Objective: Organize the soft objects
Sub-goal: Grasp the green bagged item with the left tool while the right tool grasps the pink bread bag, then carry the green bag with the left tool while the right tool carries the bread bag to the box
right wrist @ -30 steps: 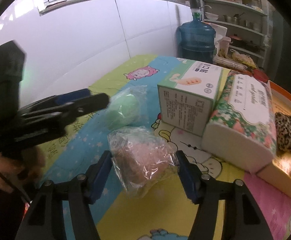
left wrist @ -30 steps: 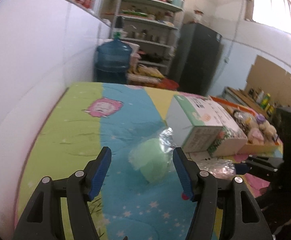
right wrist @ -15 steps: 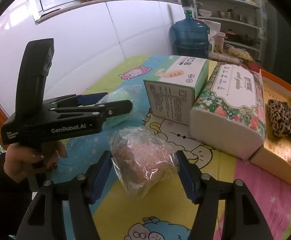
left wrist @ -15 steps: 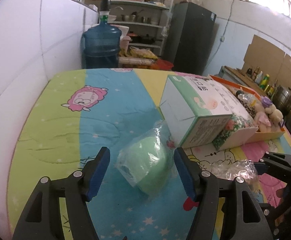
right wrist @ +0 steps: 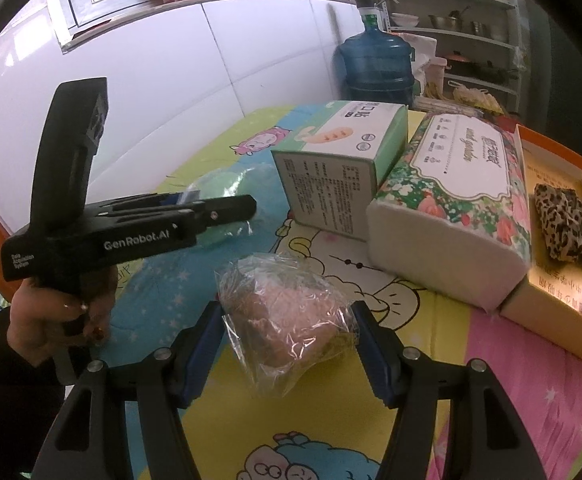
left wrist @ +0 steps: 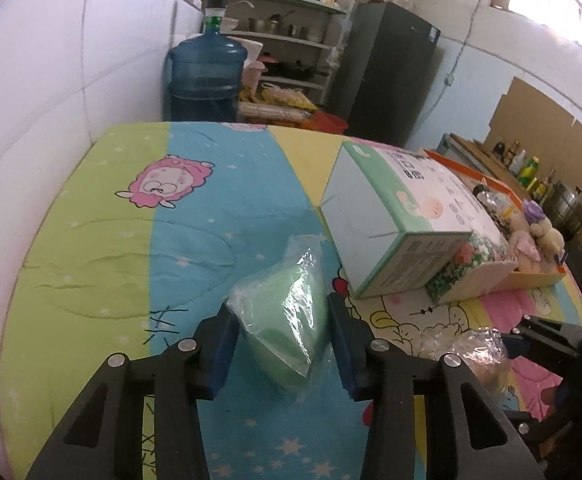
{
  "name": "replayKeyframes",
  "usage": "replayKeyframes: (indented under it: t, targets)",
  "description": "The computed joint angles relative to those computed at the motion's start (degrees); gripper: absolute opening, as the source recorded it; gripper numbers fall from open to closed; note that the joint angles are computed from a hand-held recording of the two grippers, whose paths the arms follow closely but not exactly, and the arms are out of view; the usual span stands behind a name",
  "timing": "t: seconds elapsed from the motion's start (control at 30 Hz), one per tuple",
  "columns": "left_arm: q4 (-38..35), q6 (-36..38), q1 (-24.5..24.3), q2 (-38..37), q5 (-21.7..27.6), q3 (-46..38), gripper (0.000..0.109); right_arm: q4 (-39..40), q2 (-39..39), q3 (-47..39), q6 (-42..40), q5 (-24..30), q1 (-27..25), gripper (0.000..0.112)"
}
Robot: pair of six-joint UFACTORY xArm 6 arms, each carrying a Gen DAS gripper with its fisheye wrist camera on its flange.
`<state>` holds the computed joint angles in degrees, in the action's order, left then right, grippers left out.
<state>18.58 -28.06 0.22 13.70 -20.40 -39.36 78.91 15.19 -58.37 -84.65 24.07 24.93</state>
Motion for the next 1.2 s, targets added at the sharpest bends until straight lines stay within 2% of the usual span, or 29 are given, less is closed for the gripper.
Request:
replayKeyframes:
  t: [0.27,0.63,0.9,1.2]
  targets:
    - [-9.45,6.20,-1.97,-1.99,-3.83,3.67,0.043,1.14,-1.41,1.30,-1.55,0.46,-0.80,0.064]
    - [-26.81,16.07,-8.54,-9.34,-8.95,11.39,0.043,7.24,-5.58,4.27,-6.82,0.33,-2.39,0.064]
    - [-29.81,17.87,-12.78,-13.09,-10.88,12.25,0.043,12.39,-10.39,8.01,-11.83,0.45,-5.11,0.064]
    - [-33.32,21.92,-19.33,-10.75,-9.42,5.81,0.043,14.20,-12.25,8.49,-13.22,1.71,-10.57,0.064]
